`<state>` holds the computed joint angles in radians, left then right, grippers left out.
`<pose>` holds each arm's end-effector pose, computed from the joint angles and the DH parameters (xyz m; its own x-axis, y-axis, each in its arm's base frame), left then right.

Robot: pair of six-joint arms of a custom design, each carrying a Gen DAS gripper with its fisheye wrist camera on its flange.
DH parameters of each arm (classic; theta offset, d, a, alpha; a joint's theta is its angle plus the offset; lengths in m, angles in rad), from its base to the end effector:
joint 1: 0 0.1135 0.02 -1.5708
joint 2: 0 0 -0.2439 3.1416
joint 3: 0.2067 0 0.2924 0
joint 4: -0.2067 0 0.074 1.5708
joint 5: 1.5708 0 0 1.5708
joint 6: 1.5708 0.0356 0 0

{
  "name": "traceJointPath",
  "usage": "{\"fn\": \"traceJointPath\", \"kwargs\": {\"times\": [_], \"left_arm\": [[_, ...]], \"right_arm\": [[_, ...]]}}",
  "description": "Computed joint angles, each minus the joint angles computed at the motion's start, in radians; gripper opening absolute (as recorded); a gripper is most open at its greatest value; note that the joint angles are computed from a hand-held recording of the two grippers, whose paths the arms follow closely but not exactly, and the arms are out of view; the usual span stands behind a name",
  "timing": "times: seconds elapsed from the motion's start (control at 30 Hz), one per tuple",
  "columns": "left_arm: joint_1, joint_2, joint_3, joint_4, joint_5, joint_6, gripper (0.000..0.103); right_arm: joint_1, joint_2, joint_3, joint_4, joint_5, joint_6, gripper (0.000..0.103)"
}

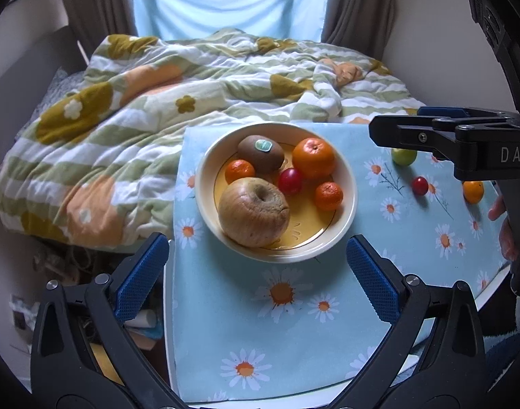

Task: Organize fruits
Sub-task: 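Lower the red tomato into the bowl and open the right tool, then grasp the second red tomato with the left tool while the right tool reaches for the large orange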

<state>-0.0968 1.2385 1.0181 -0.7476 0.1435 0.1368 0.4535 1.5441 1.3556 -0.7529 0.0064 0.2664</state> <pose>0.2929 -0.0336 0.2501 -0.7882 0.2122 -0.5777 0.2865 0.9573 -0.0394 0.3330 0.1621 0.2740 -0.8155 -0.1046 -0.5693 -0.2281 0.9620 0.1500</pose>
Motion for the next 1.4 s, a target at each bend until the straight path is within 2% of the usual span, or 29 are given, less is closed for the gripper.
{"fn": "traceJointPath", "kwargs": {"times": [0.1,0.27,0.4,0.53,0.67,0.83,1.07,1.33,1.37,1.4], "left_arm": [[-0.016,0.006,0.013,0.003,0.022,0.015,0.103],[-0.096,0.024,0.043,0.027,-0.001,0.047,0.103],[-0.188,0.051,0.082,0.047,-0.044,0.024,0.103],[-0.278,0.094,0.121,0.084,-0.069,-0.044,0.103],[-0.385,0.175,0.188,0.097,-0.135,-0.136,0.103],[-0.505,0.307,0.283,0.102,-0.196,-0.236,0.103],[-0.622,0.499,0.389,0.127,-0.273,-0.329,0.103],[-0.699,0.683,0.461,0.166,-0.326,-0.363,0.102],[-0.703,0.702,0.470,0.171,-0.324,-0.364,0.098],[-0.703,0.722,0.482,0.169,-0.321,-0.365,0.087]], "right_arm": [[-0.001,-0.082,-0.049,-0.030,0.069,0.048,0.102],[-0.022,-0.239,-0.141,-0.093,0.189,0.115,0.102],[-0.087,-0.371,-0.208,-0.151,0.211,0.122,0.102],[-0.179,-0.494,-0.279,-0.184,0.226,0.082,0.102],[-0.331,-0.584,-0.342,-0.196,0.138,-0.014,0.102],[-0.551,-0.625,-0.404,-0.199,0.021,-0.159,0.102],[-0.813,-0.618,-0.502,-0.114,-0.162,-0.344,0.102],[-0.947,-0.501,-0.571,-0.001,-0.274,-0.458,0.102],[-0.955,-0.486,-0.580,0.012,-0.280,-0.472,0.102],[-0.959,-0.470,-0.586,0.022,-0.281,-0.484,0.102]]}}
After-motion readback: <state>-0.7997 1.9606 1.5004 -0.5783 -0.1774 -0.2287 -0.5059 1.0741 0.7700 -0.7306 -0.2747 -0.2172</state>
